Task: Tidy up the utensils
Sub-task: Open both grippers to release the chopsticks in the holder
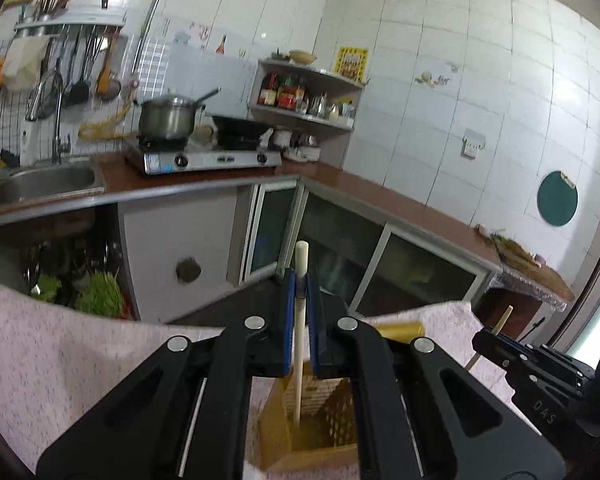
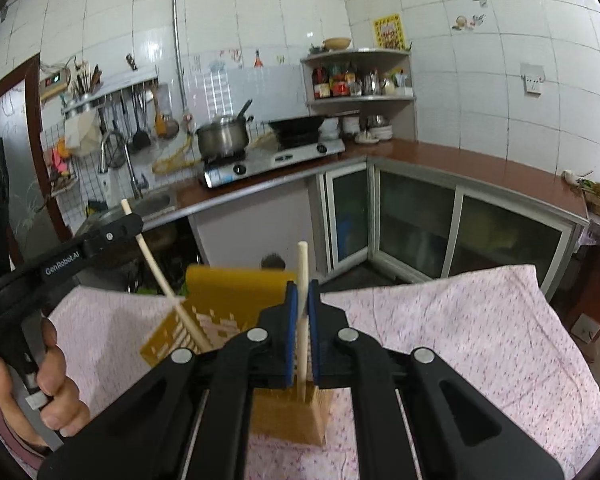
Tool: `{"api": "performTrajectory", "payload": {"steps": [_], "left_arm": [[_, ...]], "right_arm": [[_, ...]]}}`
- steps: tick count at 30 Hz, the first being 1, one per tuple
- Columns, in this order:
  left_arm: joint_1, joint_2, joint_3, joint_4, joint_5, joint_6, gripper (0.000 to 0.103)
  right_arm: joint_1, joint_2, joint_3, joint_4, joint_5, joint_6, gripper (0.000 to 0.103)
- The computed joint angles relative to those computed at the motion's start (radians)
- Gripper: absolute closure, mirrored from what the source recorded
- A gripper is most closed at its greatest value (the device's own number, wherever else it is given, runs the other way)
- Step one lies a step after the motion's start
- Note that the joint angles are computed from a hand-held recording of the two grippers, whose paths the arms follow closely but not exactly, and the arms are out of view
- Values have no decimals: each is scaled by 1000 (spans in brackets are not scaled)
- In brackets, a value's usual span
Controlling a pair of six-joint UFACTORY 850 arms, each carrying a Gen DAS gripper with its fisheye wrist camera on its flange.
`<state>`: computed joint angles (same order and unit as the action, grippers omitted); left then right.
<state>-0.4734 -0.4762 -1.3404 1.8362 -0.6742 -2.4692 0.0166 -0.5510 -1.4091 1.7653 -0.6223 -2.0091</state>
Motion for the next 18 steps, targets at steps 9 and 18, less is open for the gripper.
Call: {"api": "performTrajectory", "payload": {"steps": [9, 18], "left_arm": [[-27, 30, 51, -90, -9, 72, 72], [-125, 140, 139, -275, -166, 237, 11]], "right_arm": [[-18, 29, 16, -100, -11, 77, 96], [-86, 117, 103, -135, 24, 90, 49]]}}
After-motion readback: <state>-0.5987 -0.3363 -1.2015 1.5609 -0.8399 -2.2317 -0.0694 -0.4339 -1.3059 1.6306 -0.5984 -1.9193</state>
